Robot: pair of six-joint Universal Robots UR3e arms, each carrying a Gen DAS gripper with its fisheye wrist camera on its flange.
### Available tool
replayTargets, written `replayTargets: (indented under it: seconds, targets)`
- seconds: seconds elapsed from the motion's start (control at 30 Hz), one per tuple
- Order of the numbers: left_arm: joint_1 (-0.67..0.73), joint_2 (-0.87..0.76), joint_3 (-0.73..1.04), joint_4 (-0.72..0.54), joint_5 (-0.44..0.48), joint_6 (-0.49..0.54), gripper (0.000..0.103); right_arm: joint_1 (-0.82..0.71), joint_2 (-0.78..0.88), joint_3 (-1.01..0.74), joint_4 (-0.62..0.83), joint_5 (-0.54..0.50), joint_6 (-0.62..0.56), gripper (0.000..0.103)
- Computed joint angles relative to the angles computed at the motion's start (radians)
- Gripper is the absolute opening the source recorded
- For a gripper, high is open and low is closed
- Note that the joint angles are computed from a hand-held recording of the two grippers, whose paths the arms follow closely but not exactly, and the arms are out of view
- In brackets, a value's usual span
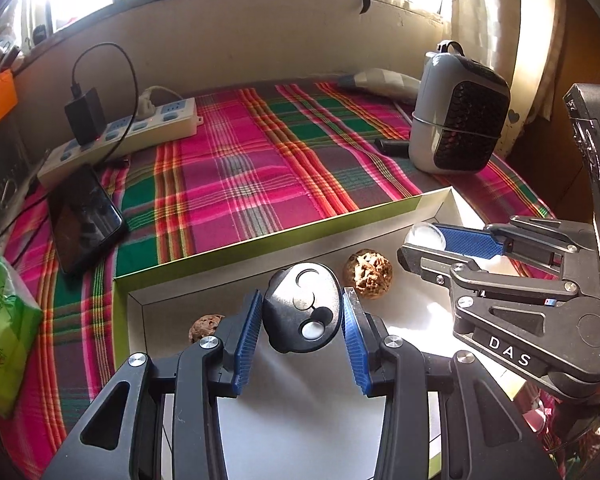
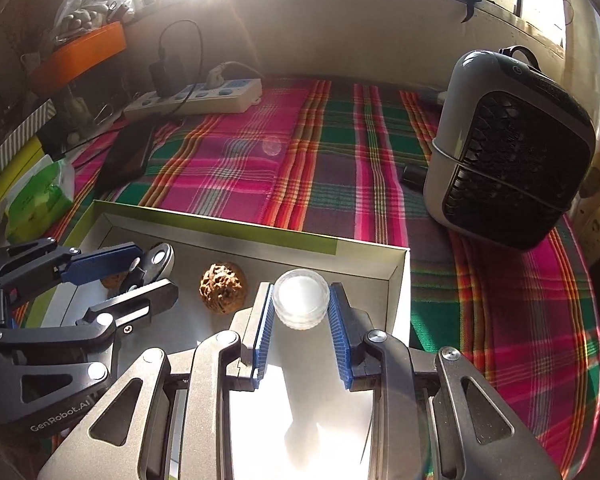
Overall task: Organize objects
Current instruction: 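Carry the remote with the left gripper into the box while the right gripper carries the jar there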
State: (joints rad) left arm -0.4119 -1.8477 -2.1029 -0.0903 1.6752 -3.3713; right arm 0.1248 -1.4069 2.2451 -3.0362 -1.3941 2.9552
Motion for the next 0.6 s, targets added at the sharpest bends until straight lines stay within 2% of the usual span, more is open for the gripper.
replayTargets:
  seconds: [0.6]
  targets:
    - [-0.003, -0.040, 0.050, -0.052, 0.033, 0.006, 0.038, 0.030, 0.053, -0.047, 0.004, -0.044, -0.002, 0.029]
